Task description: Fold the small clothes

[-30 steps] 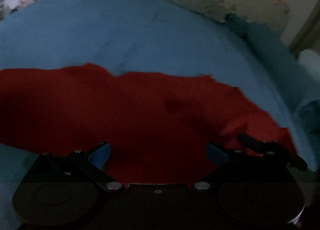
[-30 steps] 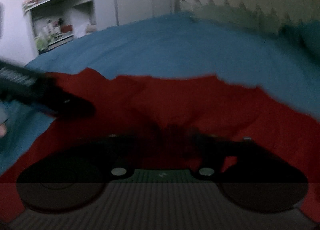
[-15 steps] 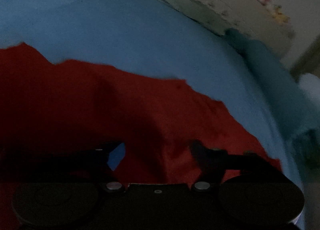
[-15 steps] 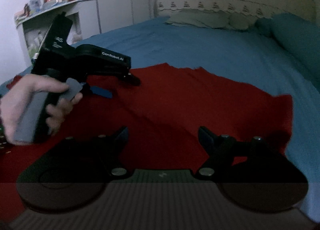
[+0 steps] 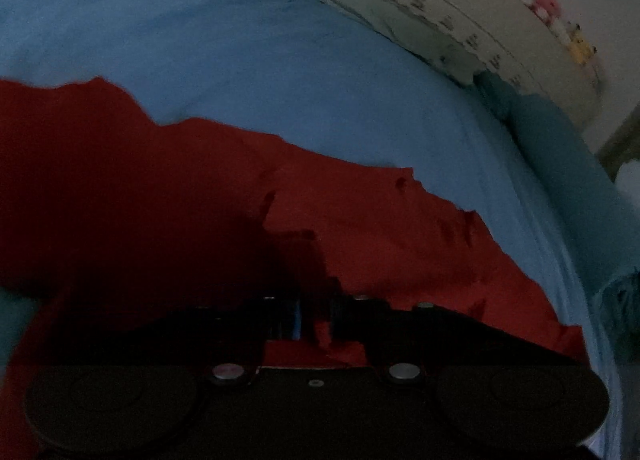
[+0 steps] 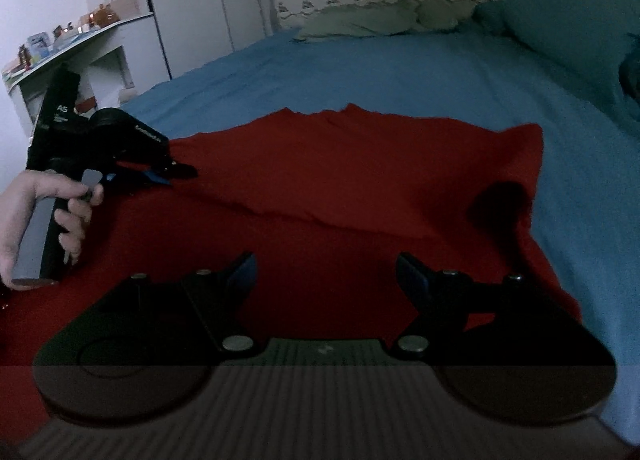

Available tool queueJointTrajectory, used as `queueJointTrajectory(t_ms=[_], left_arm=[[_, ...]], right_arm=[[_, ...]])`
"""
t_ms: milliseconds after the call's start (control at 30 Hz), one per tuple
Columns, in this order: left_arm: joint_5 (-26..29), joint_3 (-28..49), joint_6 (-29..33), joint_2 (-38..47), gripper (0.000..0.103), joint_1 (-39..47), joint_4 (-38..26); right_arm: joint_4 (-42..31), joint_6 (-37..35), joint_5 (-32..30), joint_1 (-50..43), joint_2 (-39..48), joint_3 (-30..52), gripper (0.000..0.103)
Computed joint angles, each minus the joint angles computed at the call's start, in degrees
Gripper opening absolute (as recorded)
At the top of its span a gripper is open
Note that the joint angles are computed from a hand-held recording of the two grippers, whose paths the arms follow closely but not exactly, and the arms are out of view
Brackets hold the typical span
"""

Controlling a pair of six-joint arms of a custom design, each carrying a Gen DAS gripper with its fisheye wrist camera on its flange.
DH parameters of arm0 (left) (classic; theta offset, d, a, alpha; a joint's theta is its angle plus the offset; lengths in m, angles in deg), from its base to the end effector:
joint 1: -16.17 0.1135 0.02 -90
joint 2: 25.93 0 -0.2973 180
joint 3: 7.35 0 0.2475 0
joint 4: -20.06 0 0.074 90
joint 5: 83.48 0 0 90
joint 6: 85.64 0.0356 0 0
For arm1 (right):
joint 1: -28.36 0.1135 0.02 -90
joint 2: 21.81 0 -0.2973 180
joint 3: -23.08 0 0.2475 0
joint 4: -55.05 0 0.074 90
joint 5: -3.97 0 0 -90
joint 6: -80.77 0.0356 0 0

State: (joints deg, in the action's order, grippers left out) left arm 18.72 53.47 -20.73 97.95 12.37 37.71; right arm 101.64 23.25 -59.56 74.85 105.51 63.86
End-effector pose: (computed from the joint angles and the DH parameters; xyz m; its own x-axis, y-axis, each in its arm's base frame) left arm 0.3729 -0.0323 0.0622 -0.7338 -0.3666 -0.5720 -0.1086 0.8944 -0.4340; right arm 0.2155 0.2040 0.0349 -0.5952 0.0712 -0.8004 -0.1118 0.9790 0.1702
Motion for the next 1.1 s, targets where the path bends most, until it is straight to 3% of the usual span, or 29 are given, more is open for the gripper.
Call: queueJointTrajectory(t_ms=[100, 333, 533, 633, 800, 900, 1000, 1067, 1100], left_arm=[[-0.1, 0.3, 0.5, -1.8, 0.006, 0.1, -0.9], [-2.3, -8.2, 8.3, -10.3, 0.006, 5.1, 9.4], [1.8, -7.7, 14.0, -2.6, 0.009, 10.4, 7.7], [4.1, -10.2, 12.9, -1.4, 0.018, 11.8, 11.0], [7.0, -13.5, 16.0, -6.1, 0.061, 13.1, 10.7], [4.4, -14.3, 19.5, -9.5, 0.068, 11.6, 8.3], [3.1, -15.0, 22.4, -10.8, 0.071, 10.3, 9.0], [3.9, -13.8, 22.9, -10.0, 0.077, 9.3, 9.7], [4.2, -12.2, 22.6, -9.1, 0.085, 8.7, 9.1]], right_arm=[[-0.4, 1.2, 0.2, -0.3, -0.2, -0.2, 0.092], [-2.9, 1.8, 1.8, -0.8, -1.6, -0.8, 0.092], [-3.5, 5.5, 0.9, -2.0, -0.9, -0.9, 0.092], [-4.5, 5.2, 1.3, -1.6, -2.8, -0.9, 0.092], [-6.1, 1.2, 2.6, -3.5, -3.5, 3.3, 0.099], [-7.3, 0.9, 1.9, -6.0, -0.8, 6.9, 0.099], [-14.0, 1.1, 1.7, -8.0, 1.6, 10.3, 0.099], [-8.8, 0.5, 1.6, -8.3, 2.6, 7.7, 0.099], [-9.9, 1.1, 1.7, -8.4, 2.0, 7.7, 0.099]])
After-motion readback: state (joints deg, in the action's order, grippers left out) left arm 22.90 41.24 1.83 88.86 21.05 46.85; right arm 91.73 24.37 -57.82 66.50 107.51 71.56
